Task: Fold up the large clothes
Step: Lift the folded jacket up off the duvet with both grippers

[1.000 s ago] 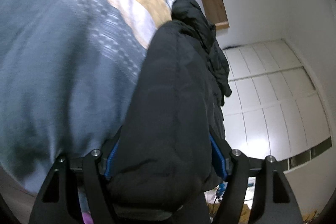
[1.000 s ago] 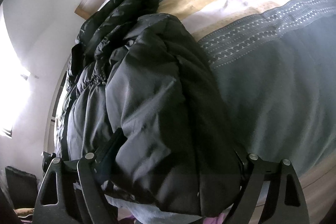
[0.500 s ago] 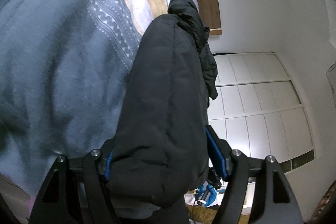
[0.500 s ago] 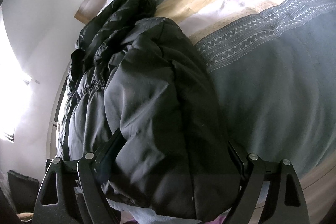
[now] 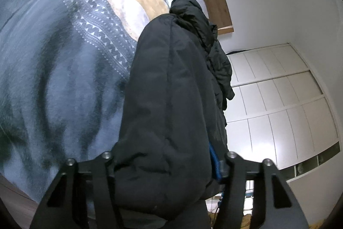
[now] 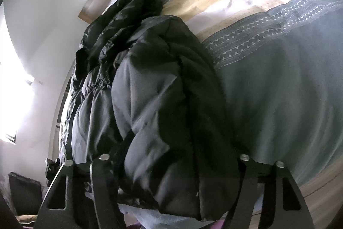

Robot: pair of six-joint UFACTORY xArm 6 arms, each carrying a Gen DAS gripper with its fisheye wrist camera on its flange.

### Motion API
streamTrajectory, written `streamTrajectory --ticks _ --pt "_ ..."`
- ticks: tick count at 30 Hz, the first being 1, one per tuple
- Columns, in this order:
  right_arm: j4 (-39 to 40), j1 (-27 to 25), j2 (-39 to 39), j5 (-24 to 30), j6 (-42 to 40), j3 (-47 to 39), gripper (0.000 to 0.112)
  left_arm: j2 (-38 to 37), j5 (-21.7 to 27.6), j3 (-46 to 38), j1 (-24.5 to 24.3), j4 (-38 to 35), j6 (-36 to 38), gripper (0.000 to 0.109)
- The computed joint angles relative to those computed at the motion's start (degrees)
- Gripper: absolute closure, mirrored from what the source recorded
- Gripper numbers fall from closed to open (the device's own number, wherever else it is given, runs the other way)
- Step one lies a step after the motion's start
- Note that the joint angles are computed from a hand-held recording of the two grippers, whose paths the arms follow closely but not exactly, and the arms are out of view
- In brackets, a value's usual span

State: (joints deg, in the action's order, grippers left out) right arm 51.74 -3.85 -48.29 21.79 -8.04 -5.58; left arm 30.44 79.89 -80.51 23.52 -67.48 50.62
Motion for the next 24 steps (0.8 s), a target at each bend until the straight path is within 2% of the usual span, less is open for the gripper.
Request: streamTrajectory --ticks 3,6,10,18,24 --pt "0.47 0.61 -0.71 -0.45 -0.65 0.31 0.062 -1.34 0.35 1.1 0.08 -0.44 1.32 0.077" --pt "3.0 1.16 -0.69 -0.46 -3.28 0.09 0.072 -2.0 2.56 1.27 -0.03 -2.15 2.51 0.085" --pt "4.86 1.79 0.16 0.31 -5.24 -0.81 0.076 -4.36 3.21 2.58 -0.66 -3.23 2.7 0.087" --pt "5.28 3.42 -0.82 -0.39 -6.34 -2.43 0.092 -8.62 1.77 3.78 -2.31 -4.64 0.65 0.091" --pt "6.49 4.1 -1.26 -1.58 -7.84 -5.0 0.096 -10.59 1.28 2.13 -4.19 -6.58 -1.5 0.091"
